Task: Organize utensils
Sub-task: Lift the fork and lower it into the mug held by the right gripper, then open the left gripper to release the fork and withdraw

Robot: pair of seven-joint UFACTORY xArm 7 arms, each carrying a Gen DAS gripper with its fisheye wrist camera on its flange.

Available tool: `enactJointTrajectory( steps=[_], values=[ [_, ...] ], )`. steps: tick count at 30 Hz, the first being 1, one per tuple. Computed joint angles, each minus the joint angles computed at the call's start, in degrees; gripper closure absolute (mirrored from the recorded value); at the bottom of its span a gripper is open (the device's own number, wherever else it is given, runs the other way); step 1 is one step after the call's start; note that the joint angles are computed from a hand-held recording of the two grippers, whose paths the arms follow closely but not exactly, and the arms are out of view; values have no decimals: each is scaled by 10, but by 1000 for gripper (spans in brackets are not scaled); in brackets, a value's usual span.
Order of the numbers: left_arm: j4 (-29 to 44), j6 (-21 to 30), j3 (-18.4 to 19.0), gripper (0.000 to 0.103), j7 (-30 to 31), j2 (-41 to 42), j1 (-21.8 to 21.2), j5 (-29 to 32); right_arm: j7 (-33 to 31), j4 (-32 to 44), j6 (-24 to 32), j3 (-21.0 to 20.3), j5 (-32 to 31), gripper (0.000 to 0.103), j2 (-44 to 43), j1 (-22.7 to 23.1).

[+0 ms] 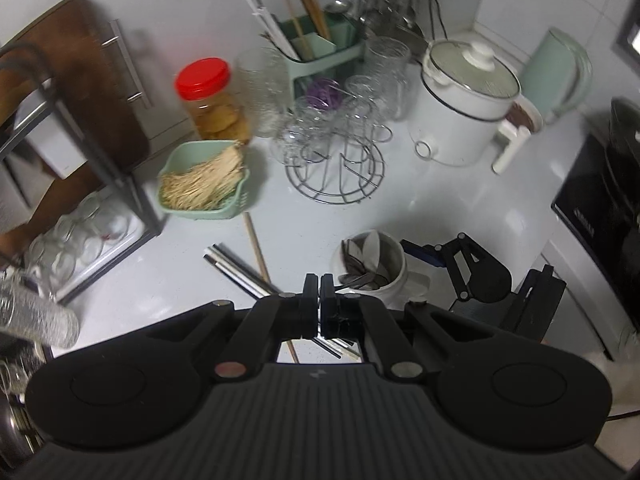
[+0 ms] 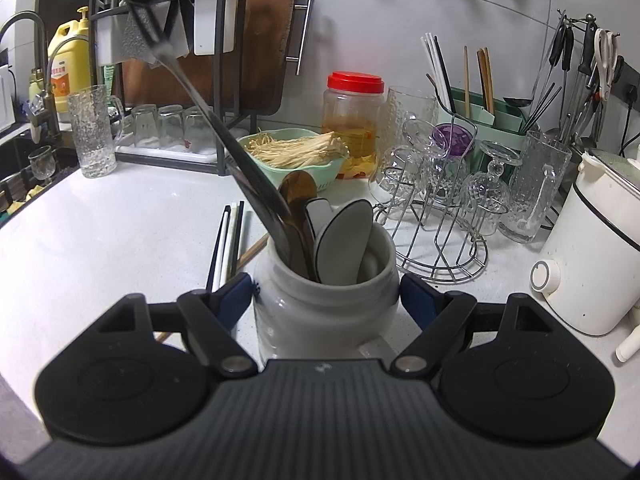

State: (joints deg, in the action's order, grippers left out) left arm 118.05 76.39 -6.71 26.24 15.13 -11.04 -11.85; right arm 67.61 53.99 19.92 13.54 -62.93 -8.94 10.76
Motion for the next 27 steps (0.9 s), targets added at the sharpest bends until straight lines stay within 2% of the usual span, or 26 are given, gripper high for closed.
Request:
enactJointTrajectory(
  steps=[10,13,22,27],
  values=[
    [128,74,-8,102,36,107,-47,51,7,-4,-8,-1,-9,20,-2,-3],
    [107,52,-8,102,58,107,-58,62,11,-2,-6,0,-11,20,-1,-3],
    [88,53,-13,102,55,122,-57,38,46,-3,-1,2,-45,19,0,-2],
    [78,45,-14,101,42,114,-44,13,17,5,2,-5,-17,20,7,5]
  ],
)
